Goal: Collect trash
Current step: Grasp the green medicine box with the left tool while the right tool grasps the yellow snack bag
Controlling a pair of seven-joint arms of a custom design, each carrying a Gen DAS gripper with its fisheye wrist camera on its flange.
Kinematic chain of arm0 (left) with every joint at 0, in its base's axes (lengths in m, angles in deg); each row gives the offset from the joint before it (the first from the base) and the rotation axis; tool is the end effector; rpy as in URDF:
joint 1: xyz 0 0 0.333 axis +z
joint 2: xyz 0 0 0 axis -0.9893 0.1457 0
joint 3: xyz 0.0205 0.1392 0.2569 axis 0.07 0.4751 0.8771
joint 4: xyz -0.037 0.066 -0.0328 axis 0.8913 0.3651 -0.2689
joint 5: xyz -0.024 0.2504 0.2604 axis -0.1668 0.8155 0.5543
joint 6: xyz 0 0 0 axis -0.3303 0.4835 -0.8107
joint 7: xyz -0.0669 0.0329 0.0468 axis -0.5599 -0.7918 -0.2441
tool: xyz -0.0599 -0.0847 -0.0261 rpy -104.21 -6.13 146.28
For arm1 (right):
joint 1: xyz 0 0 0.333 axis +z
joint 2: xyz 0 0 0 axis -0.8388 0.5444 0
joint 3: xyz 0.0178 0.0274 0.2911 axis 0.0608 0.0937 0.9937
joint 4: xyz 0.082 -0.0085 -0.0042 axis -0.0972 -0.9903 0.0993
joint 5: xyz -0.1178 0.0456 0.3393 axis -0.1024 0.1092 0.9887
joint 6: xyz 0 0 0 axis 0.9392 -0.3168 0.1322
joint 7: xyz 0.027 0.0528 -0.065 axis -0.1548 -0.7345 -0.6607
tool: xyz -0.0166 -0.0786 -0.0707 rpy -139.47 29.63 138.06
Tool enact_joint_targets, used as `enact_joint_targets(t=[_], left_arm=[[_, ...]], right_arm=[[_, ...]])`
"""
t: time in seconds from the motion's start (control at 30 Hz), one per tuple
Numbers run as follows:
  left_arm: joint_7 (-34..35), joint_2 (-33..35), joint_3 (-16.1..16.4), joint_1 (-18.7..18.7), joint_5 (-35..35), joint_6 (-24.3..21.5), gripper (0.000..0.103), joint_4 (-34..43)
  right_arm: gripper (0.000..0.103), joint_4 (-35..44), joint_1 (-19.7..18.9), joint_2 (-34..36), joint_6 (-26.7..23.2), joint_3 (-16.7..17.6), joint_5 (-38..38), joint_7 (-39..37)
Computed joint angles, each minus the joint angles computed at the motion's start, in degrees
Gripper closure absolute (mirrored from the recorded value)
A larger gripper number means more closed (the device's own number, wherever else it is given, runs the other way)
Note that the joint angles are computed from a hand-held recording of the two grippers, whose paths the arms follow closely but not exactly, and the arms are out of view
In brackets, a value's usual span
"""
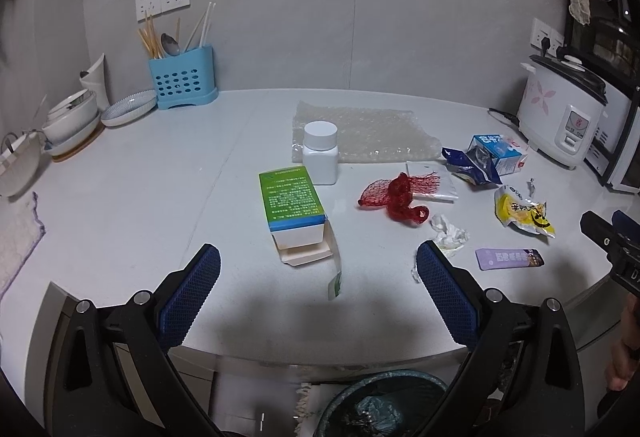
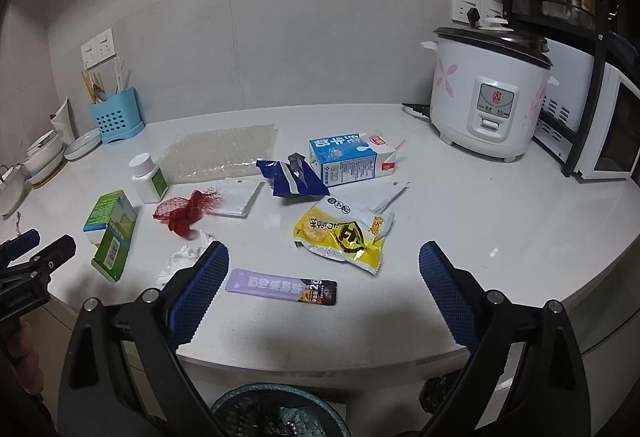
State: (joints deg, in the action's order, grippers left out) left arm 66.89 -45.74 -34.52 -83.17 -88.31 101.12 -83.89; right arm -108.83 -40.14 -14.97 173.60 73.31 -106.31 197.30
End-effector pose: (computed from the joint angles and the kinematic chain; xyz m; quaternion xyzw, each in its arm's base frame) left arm 0.4915 -0.0168 0.6737 -0.6198 0.6590 -0.3165 0.2855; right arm 0.4711 0.2389 0.6859 -0.5916 0.6962 -0.2923 0.2826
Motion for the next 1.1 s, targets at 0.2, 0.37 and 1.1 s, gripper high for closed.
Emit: enact_joint_targets(t=[0.2, 0.37, 1.1], left_arm=[[-4.0, 6.6, -1.7, 2.2, 4.5, -2.5, 0.007, 7.1], [-6.1, 13.6, -2.9, 3.4, 7.3, -6.3, 0.007, 14.6], [-8.3, 24.3, -4.8, 5.1, 9.6, -17.3, 0.055, 26.5]], right_arm=[[0.011, 9.0, 0.7, 7.4, -5.9, -2.7, 7.7, -5.7], [0.011, 17.8, 1.4, 15.1, -10.5, -5.7, 12.4, -9.2], [0.045, 41.0, 5.4, 33.1, -24.6, -12.9, 17.0, -10.4]])
